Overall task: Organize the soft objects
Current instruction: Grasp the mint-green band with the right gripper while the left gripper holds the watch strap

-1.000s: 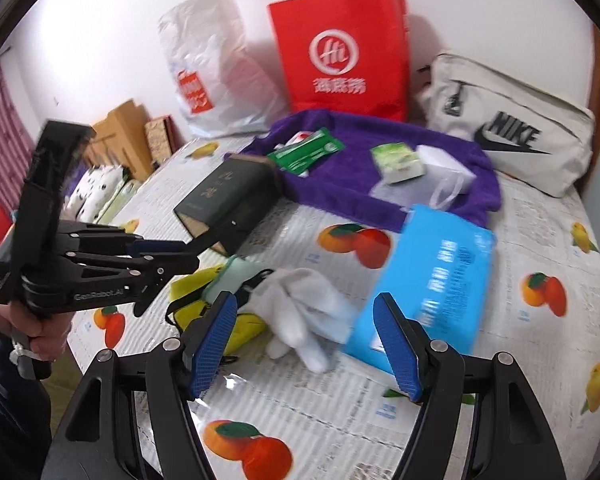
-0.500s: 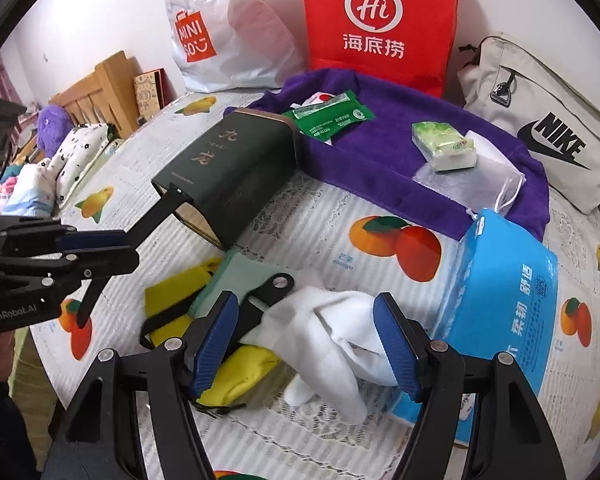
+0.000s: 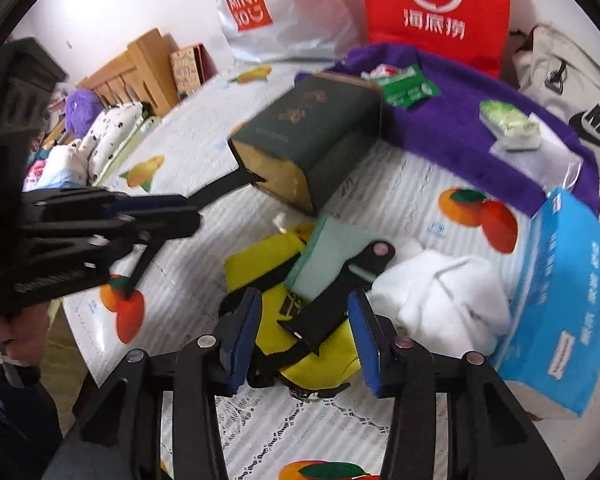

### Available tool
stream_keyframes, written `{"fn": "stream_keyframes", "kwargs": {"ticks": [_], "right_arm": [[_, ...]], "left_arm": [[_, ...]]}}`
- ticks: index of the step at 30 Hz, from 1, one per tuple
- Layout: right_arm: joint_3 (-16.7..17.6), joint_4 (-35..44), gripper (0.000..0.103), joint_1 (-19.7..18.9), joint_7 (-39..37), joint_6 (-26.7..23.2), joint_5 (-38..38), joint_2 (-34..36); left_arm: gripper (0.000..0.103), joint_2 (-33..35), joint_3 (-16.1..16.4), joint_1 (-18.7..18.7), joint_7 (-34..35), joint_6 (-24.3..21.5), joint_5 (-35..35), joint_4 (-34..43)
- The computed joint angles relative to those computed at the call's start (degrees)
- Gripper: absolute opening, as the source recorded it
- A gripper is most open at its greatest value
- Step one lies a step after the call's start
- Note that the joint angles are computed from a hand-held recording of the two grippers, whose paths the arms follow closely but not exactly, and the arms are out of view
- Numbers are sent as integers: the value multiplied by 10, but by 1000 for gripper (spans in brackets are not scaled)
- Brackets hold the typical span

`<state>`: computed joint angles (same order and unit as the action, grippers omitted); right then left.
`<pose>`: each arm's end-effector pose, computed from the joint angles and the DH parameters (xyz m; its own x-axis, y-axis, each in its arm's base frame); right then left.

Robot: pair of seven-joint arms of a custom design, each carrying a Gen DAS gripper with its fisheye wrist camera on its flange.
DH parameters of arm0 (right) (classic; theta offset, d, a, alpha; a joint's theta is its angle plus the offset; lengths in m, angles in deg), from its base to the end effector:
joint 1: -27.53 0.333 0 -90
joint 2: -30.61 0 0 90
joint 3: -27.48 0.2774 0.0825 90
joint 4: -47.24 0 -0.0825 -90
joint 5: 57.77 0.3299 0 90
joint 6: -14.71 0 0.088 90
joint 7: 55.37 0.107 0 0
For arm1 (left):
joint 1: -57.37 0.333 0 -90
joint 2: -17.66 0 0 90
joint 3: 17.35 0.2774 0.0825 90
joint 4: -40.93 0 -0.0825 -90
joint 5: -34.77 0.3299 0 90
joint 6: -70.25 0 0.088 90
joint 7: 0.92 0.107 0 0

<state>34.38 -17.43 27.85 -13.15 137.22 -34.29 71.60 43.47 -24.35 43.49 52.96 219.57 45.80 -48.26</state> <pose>0.6957 0.0787 0.4088 0.6990 -0.7026 -0.1334 -0.6617 -0.5645 -0.4934 0.6214 -0.2265 0.4450 0.0882 -0.9687 0.2320 -0.8279 -0.2007 -0.5237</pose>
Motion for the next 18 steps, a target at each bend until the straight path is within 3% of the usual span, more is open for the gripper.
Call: {"fn": "stream_keyframes", "kwargs": {"ticks": [5,9,12,14,18], "right_arm": [[-10,-23,45,15,21,34,-19,-4],[-5,-77,43,19,-6,91,-27,-28],[-7,-111,25,18,-23,127,-34,-46],[-9,-95,13,12,-15,103,-34,-43],[-13,-73,14,9,2,73,-38,-35]], "left_arm": [[19,-24,1,3,-13,18,-1,-43],[19,-34,-2,5,-16,30,-4,-61],[19,-37,-4,5,-14,37,-3,-67],[19,-38,-4,5,-15,40,-3,-69],[19,-39,-4,5,-16,45,-5,-73]]}}
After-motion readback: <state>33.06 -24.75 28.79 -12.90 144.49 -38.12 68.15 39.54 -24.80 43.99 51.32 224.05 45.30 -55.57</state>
